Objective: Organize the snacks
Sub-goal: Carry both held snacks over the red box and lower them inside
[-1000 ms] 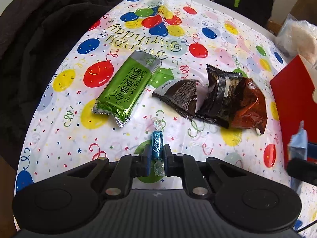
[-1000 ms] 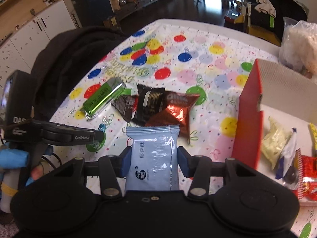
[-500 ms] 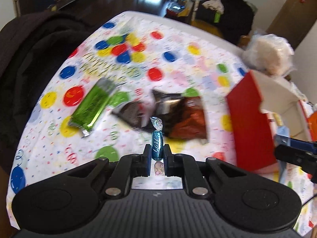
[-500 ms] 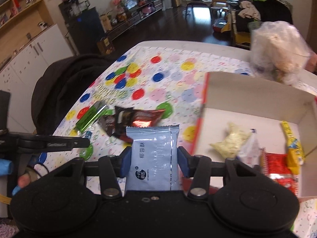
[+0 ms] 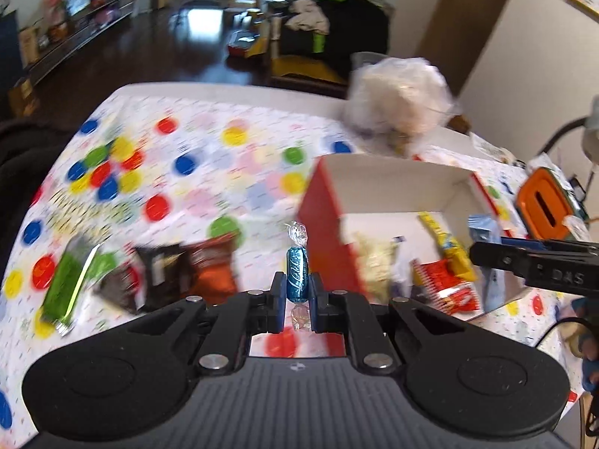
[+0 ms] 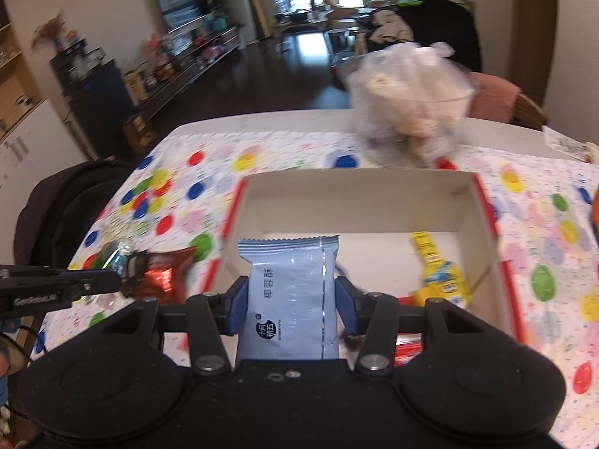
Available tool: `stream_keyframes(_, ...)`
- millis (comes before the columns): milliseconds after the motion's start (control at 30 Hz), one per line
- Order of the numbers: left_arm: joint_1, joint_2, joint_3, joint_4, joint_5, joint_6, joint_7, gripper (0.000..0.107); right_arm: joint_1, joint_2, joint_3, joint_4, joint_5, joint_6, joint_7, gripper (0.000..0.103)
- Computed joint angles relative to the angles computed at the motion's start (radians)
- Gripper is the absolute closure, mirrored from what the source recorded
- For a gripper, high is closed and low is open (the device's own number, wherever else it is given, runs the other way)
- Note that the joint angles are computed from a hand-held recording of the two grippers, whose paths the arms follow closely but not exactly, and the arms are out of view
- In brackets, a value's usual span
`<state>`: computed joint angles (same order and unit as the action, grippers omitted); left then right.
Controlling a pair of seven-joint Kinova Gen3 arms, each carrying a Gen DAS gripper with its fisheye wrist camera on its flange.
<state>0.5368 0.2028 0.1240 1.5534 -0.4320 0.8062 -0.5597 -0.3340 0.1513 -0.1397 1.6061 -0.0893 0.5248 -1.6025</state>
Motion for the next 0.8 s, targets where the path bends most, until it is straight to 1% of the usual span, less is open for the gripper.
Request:
stream_keyframes(133, 0.016, 0.062, 0.009, -0.091, 0.002, 0.011, -0.055, 0.096, 0.031, 0.01, 0.019, -0.014, -0.006, 0.009, 0.003, 0.056)
stream_keyframes(300, 0.03, 0.154, 0.005, -0.216, 0.067, 0.05, -0.157, 0.096, 0.059, 0.04, 0.037, -0.042, 0.005, 0.034, 0.002, 0.056)
stream_keyframes(467, 0.052, 0.249, -0.016, -0.344, 0.122, 0.111, -0.241, 0.096, 0.066, 0.082, 0.059, -0.077, 0.042, 0.062, -0.027, 0.056)
stream_keyframes(567, 0.044, 0.311, -0.022, -0.428, 0.175, 0.159, -0.285, 0.096, 0.064, 0.112, 0.064, -0.104, 0.067, 0.085, -0.036, 0.056)
stream_keyframes(633, 0.034, 0.354, -0.023, -0.485, 0.215, 0.198, -0.315, 0.096, 0.066, 0.135, 0.062, -0.127, 0.075, 0.107, -0.027, 0.056)
stream_keyframes(733, 0.041, 0.404, -0.041, -0.553, 0.237, 0.249, -0.339, 0.096, 0.052, 0.157, 0.062, -0.143, 0.099, 0.126, -0.017, 0.056)
stream_keyframes(800, 0.045, 0.431, -0.049, -0.591, 0.248, 0.276, -0.352, 0.096, 0.055, 0.174, 0.052, -0.158, 0.095, 0.148, 0.007, 0.056)
